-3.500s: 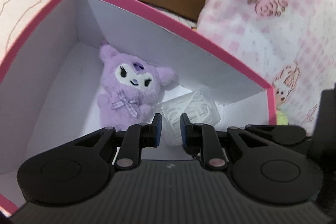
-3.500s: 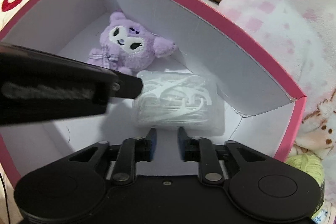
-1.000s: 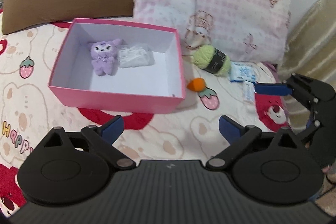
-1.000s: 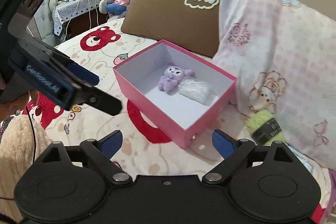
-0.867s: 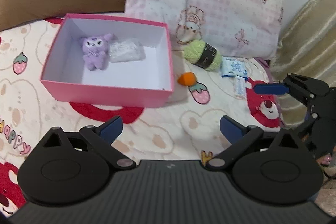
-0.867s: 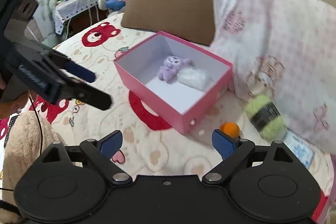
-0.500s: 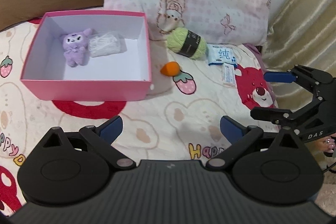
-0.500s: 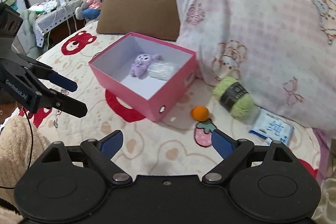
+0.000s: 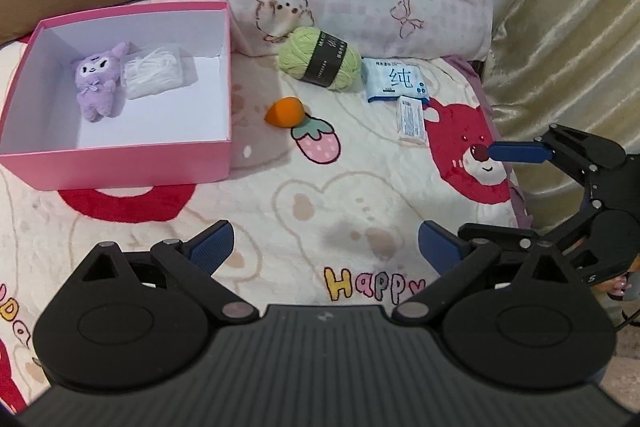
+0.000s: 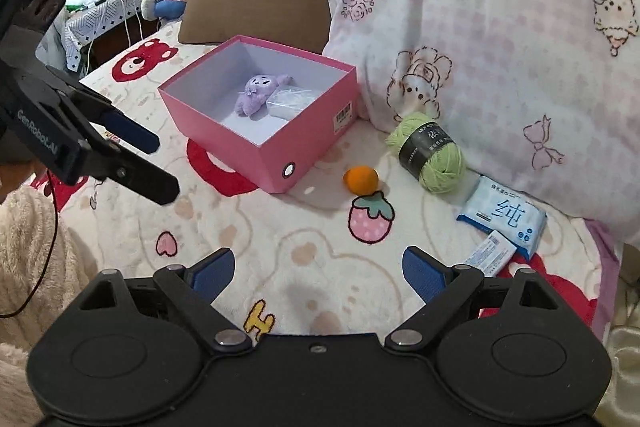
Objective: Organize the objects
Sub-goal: 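Withdraw the left tool and move it toward the orange makeup sponge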
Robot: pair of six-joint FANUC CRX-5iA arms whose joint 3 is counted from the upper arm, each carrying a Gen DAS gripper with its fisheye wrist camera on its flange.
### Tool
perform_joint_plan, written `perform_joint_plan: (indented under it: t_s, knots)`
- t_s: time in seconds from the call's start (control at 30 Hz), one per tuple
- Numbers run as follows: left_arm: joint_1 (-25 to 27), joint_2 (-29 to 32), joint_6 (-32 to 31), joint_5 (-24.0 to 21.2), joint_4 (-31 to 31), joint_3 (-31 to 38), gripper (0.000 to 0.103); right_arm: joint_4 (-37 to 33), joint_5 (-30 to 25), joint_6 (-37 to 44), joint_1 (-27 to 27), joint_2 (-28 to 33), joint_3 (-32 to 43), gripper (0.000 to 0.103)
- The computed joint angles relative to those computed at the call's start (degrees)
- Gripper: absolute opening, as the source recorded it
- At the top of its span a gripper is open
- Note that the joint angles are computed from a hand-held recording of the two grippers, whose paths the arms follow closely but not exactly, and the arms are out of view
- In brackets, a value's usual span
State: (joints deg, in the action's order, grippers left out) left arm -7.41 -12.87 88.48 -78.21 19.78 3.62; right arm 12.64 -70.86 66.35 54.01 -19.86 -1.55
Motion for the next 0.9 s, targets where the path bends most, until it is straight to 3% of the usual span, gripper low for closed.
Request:
perform_joint_plan:
  t_s: [0.13,0.27,0.47,0.57,0.67,0.9]
  knots:
    - [-2.32,0.67,1.48,1.71,-3.33,0.90,0.098,0.03,4.20,1.18,-0.41,-1.47,-2.73,0.093]
    - [-2.74,1.14,1.25,3.95,-2.73,0.23,0.097,1.65,8.28,2.05,-0.11,-2.68,-5.91,0.093]
    - [-5.12,0.31,3.81,11.40,-5.54,-2.32,0.096,4.26,15.91,1.82,-1.07,-3.08,-11.49,0.093]
    - [-5.71,0.84,3.86,13.85,-5.38,-3.23,0.092,-3.90,22.49,3.98,-5.60,-2.65,-12.15,0.093]
    - [-7.30,1.87,3.26,16.52,-7.65,-2.98,0.086,-10.35,22.56,6.75,-9.20,0.32,-10.49,0.091]
    - [-9.06,7.29,2.45,20.25,-7.66,-2.79,0.078,3.81,30.15,-3.44,-7.60,2.54,-19.10,0.091]
